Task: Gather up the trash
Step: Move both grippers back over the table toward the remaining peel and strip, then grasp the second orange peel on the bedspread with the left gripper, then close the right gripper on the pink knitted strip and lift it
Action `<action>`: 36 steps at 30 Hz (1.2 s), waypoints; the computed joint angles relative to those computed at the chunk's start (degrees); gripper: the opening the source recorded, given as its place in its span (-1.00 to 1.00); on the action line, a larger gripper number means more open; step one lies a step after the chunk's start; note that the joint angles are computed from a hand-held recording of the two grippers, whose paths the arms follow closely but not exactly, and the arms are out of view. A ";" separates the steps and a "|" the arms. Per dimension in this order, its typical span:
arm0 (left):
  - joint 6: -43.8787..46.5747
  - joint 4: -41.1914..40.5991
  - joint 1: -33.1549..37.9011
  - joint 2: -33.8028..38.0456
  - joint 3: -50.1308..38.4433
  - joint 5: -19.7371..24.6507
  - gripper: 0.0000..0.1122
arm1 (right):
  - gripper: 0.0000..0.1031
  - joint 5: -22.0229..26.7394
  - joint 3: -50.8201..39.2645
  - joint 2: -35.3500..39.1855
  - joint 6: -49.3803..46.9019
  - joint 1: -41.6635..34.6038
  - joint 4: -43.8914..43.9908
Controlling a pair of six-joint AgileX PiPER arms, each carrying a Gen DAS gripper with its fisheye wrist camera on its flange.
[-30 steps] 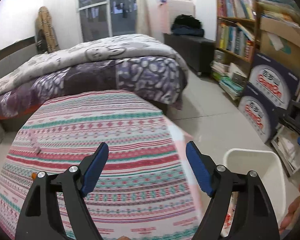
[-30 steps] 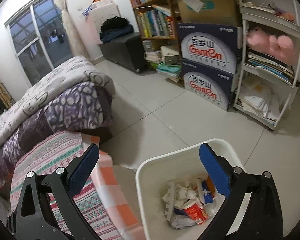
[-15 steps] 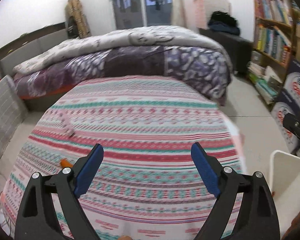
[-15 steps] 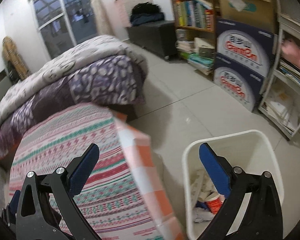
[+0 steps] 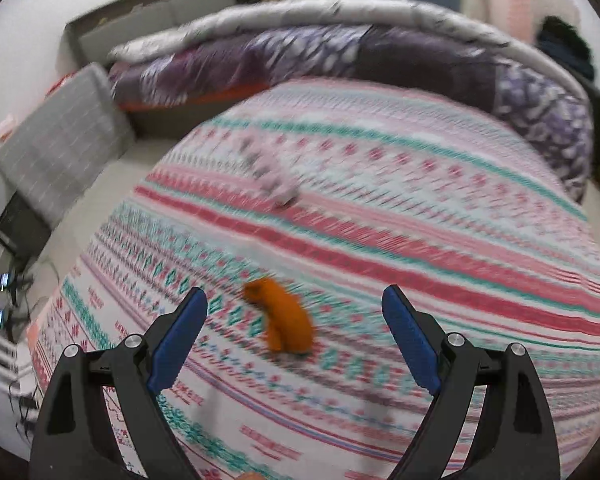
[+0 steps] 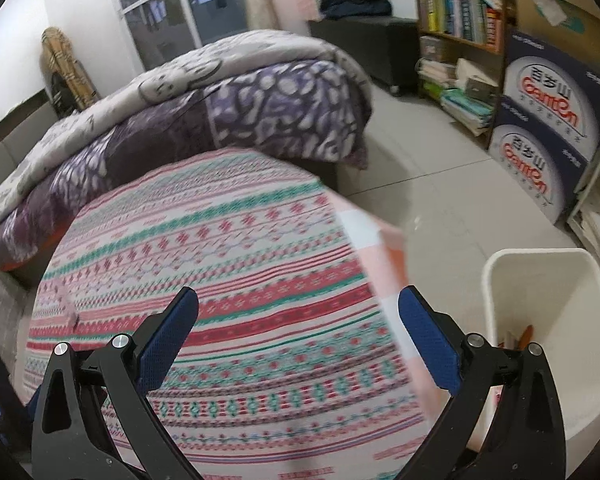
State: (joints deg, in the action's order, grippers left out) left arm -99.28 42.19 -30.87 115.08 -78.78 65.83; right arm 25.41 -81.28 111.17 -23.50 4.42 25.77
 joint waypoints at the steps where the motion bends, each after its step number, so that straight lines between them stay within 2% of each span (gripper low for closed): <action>1: 0.27 -0.87 0.84 -0.09 1.12 -1.04 0.54 | 0.86 0.08 -0.09 0.32 0.29 0.56 -0.51; 5: 2.30 -3.31 3.32 0.40 3.28 -4.15 0.54 | 0.86 1.12 -1.36 1.92 2.58 2.69 -3.30; 7: 3.17 -4.71 4.33 0.13 4.46 -6.47 0.48 | 0.86 1.81 -2.18 2.81 4.01 3.67 -4.46; 10: 2.78 -4.00 5.03 -1.80 7.56 -11.13 0.12 | 0.86 3.21 -3.59 4.12 4.82 4.92 -5.12; 12: 4.01 -3.63 5.49 -3.26 9.24 -14.45 -0.42 | 0.86 3.92 -4.34 4.88 4.98 5.85 -5.51; 13: 4.38 -3.49 5.62 -3.93 9.98 -15.41 -0.52 | 0.86 4.40 -4.79 5.29 4.98 6.33 -5.50; 17: 3.36 -2.10 7.05 -8.00 14.76 -19.08 -0.60 | 0.86 8.27 -7.92 7.49 3.24 7.85 -3.05; 22: 2.41 1.46 10.79 -15.76 20.51 -18.02 -0.61 | 0.86 12.41 -13.59 11.03 3.00 11.75 -2.62; 26: 5.32 3.19 15.98 -22.84 23.17 -15.99 -0.61 | 0.86 14.18 -18.91 13.88 4.06 16.72 -3.81; 30: 8.99 4.05 21.47 -29.01 25.83 -16.41 -0.61 | 0.86 16.19 -25.46 17.22 3.75 22.39 -5.46; 33: 11.14 2.75 25.96 -31.86 27.21 -19.55 -0.61 | 0.86 18.29 -31.25 20.35 2.83 26.25 -7.19; 36: 12.98 1.57 28.70 -33.16 28.10 -22.29 -0.61 | 0.86 22.70 -39.48 24.87 1.99 29.30 -8.94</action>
State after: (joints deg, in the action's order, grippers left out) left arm -86.30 43.76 -2.17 81.92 -50.68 43.54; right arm 48.11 -120.76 136.04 -21.50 33.72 16.83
